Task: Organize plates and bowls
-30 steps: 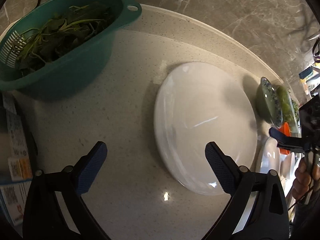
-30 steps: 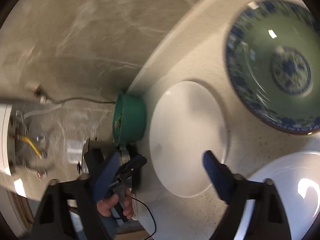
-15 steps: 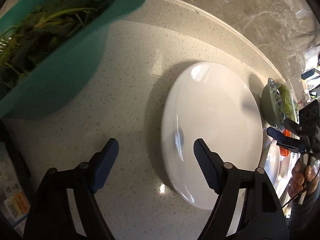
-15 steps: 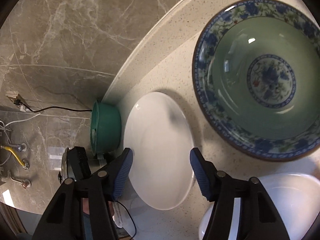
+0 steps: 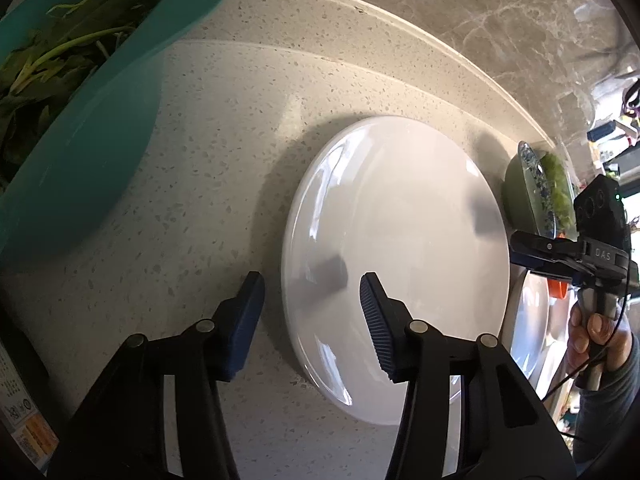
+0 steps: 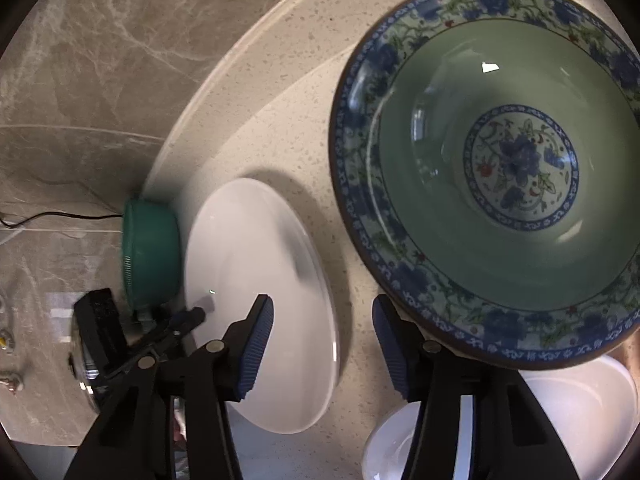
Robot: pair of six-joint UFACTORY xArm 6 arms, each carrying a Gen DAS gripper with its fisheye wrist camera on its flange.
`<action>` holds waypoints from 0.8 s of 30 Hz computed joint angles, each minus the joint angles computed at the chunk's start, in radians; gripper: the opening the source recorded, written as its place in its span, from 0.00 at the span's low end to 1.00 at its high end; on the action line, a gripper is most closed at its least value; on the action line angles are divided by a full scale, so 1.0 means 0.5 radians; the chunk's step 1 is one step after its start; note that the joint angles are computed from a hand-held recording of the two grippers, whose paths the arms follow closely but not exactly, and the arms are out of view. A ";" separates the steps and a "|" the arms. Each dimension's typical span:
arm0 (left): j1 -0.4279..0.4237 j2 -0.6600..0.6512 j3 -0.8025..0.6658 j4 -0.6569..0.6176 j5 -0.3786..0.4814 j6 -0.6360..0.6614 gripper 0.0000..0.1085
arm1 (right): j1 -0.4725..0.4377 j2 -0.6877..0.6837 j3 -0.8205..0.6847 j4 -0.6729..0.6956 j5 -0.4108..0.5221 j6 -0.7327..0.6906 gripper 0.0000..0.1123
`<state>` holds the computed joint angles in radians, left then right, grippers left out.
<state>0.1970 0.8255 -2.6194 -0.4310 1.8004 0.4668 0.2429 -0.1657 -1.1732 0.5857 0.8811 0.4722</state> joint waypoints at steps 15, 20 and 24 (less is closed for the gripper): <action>-0.050 -0.257 0.453 0.055 -0.213 0.207 0.22 | -0.005 0.040 -0.071 -0.218 0.199 0.013 0.17; -0.068 -0.303 0.521 0.094 -0.279 0.237 0.22 | 0.047 0.114 -0.172 -0.276 0.193 0.094 0.17; -0.061 -0.429 0.714 0.104 -0.386 0.247 0.22 | 0.111 0.161 -0.221 -0.305 0.169 0.154 0.17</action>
